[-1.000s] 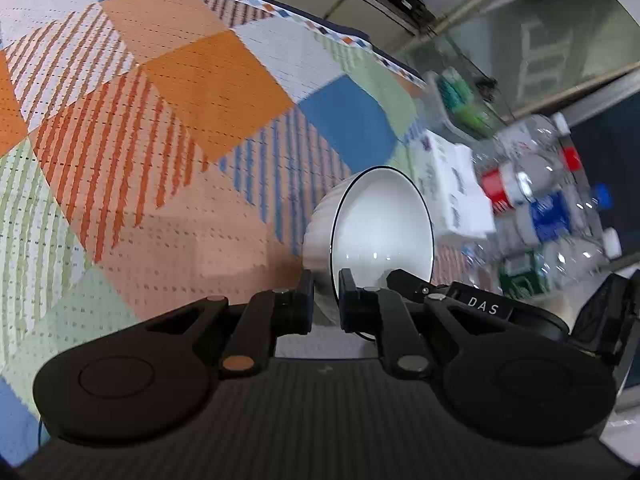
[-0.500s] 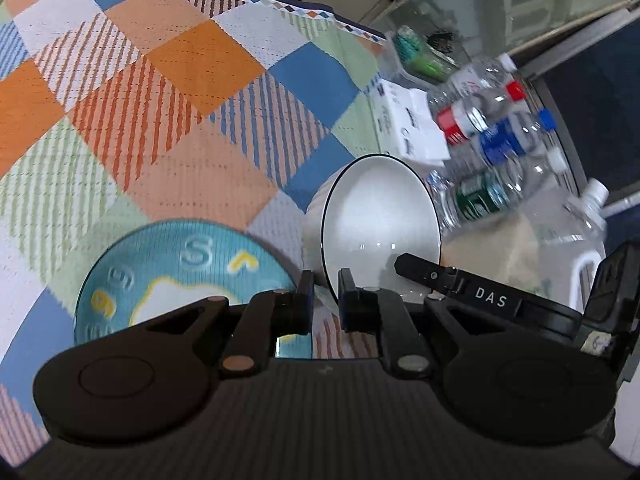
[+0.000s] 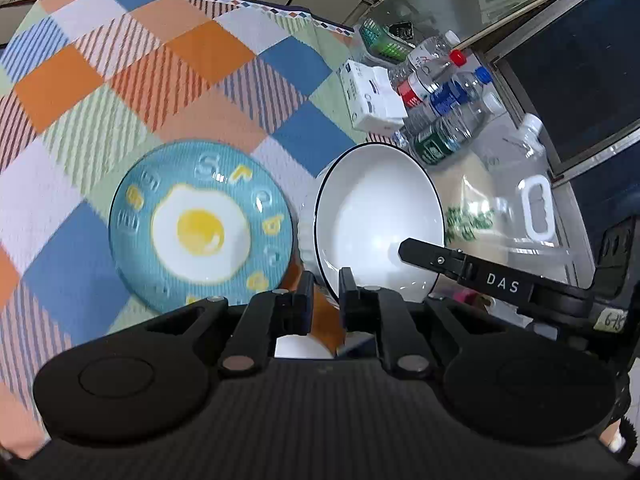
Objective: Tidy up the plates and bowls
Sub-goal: 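Carry the bowl with the left gripper and nest it onto the bowl stack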
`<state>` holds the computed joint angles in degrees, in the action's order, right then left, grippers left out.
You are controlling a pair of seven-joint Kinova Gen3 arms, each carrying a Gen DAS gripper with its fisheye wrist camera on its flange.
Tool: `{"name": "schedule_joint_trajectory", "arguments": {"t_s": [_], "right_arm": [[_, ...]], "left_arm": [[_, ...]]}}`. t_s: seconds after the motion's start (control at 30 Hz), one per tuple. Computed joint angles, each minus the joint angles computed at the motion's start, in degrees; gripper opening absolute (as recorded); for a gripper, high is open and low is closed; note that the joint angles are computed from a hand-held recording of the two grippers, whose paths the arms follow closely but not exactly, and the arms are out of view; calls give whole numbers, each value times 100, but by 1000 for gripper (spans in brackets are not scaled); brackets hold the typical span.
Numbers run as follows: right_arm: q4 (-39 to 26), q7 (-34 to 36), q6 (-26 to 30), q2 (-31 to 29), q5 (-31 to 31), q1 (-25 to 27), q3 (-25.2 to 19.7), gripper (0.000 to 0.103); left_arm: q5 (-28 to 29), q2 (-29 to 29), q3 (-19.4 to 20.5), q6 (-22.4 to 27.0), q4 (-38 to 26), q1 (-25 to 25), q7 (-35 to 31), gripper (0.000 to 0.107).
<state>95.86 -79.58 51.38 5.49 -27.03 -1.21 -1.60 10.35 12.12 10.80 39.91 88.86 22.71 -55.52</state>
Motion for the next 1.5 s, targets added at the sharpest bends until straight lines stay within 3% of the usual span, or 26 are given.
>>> {"name": "schedule_joint_trajectory", "arguments": {"t_s": [0.13,0.37,0.47,0.73,0.9,1.3,1.5], "right_arm": [[111,222,301,-249,-104,30,16,12],[548,467,454,-668,-144,-94,135,12],[874,887,373,-814,-438,-86,254,12],[1487,1416,159,-846,-906,-52,372,13],[1814,1917,-91,-798,-1244,-53,397,13],[2120,1856,-829,-867,-680,-376,117,13],[2216,1096,-1334,-930,273,-699,-179,12]], "left_arm": [[50,-327,26,-1,353,92,271,11],[-618,-678,144,141,618,454,1026,11],[-834,-726,215,193,695,550,1196,11],[-640,-622,259,280,891,552,1197,12],[115,-512,232,319,1068,281,668,12],[558,-107,203,379,1122,195,415,13],[539,-4,177,305,1155,227,403,15]]}}
